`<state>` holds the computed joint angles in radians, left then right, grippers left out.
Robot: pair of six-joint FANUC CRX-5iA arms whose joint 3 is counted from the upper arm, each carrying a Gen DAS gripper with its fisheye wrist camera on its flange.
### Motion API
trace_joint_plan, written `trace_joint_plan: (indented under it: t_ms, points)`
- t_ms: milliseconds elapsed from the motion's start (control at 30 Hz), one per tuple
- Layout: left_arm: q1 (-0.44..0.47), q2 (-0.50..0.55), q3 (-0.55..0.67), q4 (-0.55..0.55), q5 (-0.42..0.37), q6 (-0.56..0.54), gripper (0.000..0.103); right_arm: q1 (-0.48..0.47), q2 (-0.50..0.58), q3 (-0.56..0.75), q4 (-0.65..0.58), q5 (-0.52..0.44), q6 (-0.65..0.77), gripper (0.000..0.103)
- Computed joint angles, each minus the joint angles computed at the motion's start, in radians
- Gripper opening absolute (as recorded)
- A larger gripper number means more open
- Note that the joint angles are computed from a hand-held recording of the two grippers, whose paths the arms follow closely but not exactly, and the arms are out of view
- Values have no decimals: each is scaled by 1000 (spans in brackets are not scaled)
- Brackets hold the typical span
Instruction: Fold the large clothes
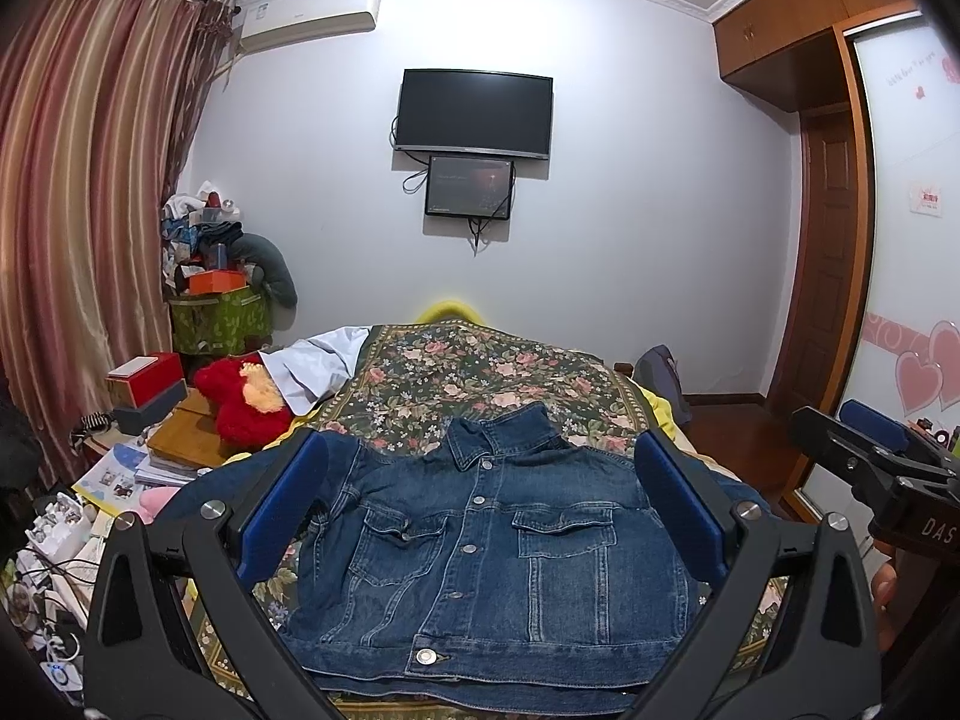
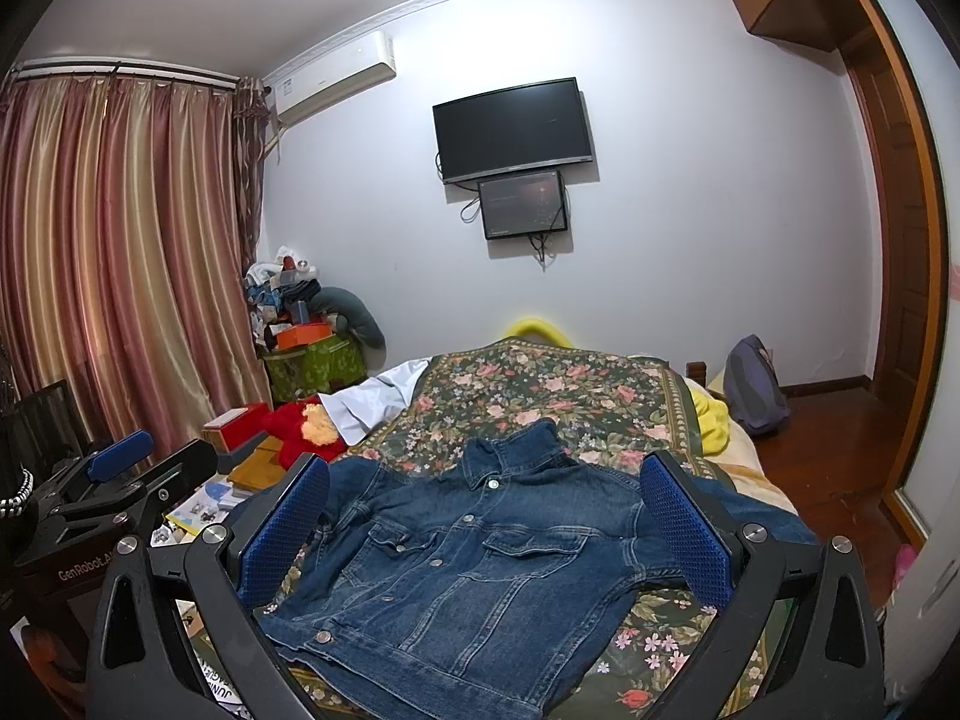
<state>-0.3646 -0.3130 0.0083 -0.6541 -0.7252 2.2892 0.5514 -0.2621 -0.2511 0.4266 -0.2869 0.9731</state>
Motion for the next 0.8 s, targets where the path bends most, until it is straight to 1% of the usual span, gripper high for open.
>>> trace_joint_plan:
  t_ms: [267,500,667,733,800]
  points:
    - [9,0,-2,8,2,3,103,0,0,2,-1,-4,1,103]
    - [35,1,-9,42,7,-12,103,0,4,11,-17,-13,20,103]
    - [85,6,-22,106,28,-59,103,7,25,21,-2,-21,5,103]
    - [99,15,-19,114,26,-62,103,9,40,32,2,-26,4,103]
    - [111,32,-8,112,16,-62,103,6,62,59,-21,-42,29,103]
